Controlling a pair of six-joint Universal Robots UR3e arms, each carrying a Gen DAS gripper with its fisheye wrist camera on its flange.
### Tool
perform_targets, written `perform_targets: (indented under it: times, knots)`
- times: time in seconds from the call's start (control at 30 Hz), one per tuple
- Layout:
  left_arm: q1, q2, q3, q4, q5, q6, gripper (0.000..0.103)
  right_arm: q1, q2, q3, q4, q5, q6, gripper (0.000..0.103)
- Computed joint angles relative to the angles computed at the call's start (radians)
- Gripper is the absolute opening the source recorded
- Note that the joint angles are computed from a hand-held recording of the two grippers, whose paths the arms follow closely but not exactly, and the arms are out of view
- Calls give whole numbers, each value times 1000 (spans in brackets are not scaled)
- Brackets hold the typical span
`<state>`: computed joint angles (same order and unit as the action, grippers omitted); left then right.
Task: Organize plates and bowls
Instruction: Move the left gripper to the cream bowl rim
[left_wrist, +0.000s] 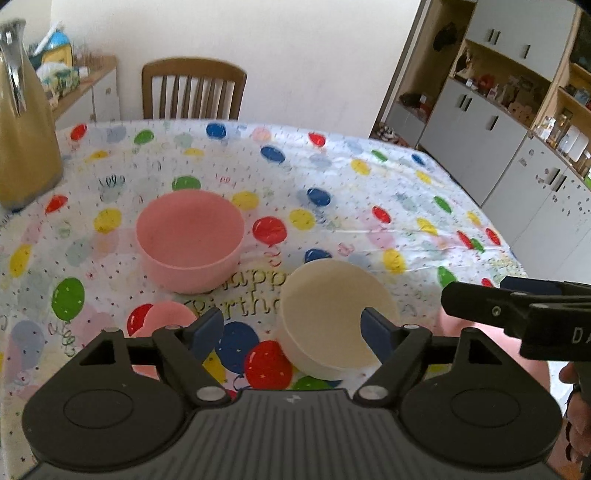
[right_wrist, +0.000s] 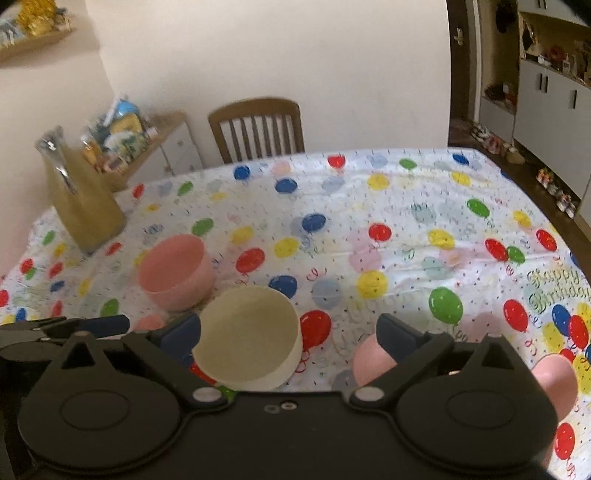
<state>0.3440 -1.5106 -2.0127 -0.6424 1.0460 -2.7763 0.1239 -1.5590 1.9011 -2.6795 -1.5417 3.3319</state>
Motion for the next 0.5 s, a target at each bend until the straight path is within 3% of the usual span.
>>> perform_targets:
  times: [0.17, 0.5]
  knots:
    - [-26, -115, 52, 25, 36, -13, 81, 2, 123, -97, 69, 1, 22, 96]
    - [-59, -262, 151, 33, 78, -52, 81, -25, 267, -199, 129, 58, 59, 67]
